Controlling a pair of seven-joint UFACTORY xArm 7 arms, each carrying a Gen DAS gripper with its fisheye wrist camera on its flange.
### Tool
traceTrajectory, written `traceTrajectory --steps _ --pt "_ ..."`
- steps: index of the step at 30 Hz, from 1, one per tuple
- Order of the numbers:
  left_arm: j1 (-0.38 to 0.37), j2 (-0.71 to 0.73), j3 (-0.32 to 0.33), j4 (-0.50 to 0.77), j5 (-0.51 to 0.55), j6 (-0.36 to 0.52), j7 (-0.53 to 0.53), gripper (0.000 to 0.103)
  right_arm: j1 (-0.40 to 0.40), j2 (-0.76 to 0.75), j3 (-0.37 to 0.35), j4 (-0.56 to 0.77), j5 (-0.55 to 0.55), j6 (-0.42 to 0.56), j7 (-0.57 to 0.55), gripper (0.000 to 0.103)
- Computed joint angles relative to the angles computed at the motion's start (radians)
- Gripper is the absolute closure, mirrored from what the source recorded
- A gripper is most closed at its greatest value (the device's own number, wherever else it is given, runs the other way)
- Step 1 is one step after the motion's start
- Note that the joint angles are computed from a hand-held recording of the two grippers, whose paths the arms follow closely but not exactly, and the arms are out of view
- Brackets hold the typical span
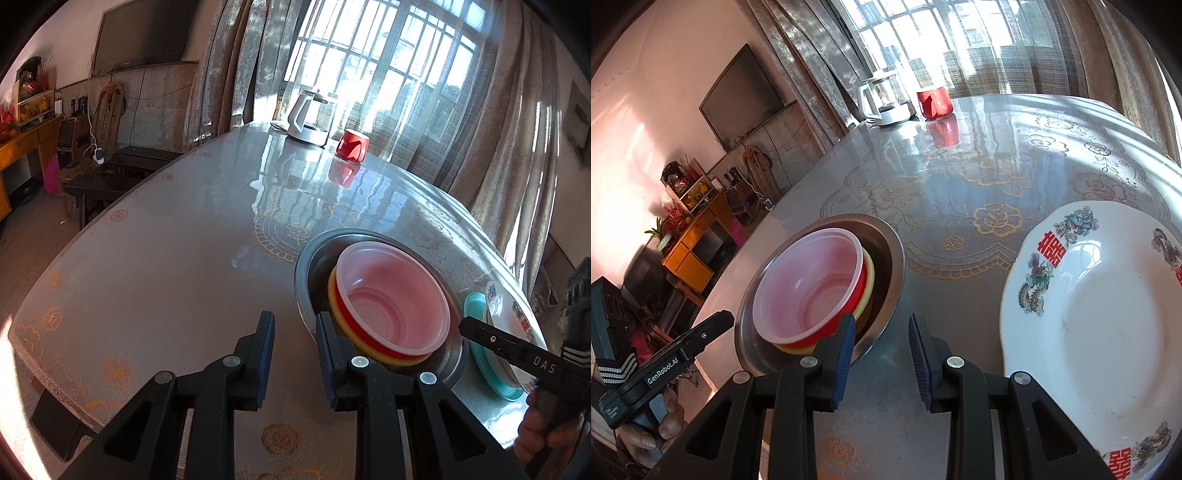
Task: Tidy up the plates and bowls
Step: 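Grasp the steel bowl rim with the right gripper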
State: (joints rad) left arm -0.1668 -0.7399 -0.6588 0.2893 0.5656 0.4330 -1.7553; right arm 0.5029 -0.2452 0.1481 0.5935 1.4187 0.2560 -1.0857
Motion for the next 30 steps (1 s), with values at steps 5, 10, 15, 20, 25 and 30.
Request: traceTrajectory --steps 5,10,15,20,25,30 --pt "0.066 0.060 0.000 0.029 0.049 -0.038 0.022 0.079 -0.001 0.050 0.013 0.035 -0.113 -0.021 0.069 0.073" --pt "0.133 0.123 -0.018 0.045 0.097 -0.109 0.029 0.084 0.014 0.081 0.005 0.054 -0.165 -0.024 0.081 0.075" --pt "0.163 0.117 -0.022 0.028 0.121 -0.162 0.023 0.084 0.006 0.095 0.001 0.070 -0.246 -0.010 0.123 0.075" --pt "0.195 0.102 -0.029 0.005 0.097 -0.226 0.052 0.084 -0.015 0.100 -0.009 0.085 -0.319 0.045 0.183 0.075" --pt "0.244 0.102 -0.085 0.012 0.075 -0.241 0.075 0.084 -0.018 0.113 -0.011 0.099 -0.297 0.063 0.162 0.075" --pt "0.213 0.073 -0.075 -0.018 0.007 -0.261 0.108 0.084 -0.022 0.111 -0.006 0.096 -0.247 0.064 0.132 0.077"
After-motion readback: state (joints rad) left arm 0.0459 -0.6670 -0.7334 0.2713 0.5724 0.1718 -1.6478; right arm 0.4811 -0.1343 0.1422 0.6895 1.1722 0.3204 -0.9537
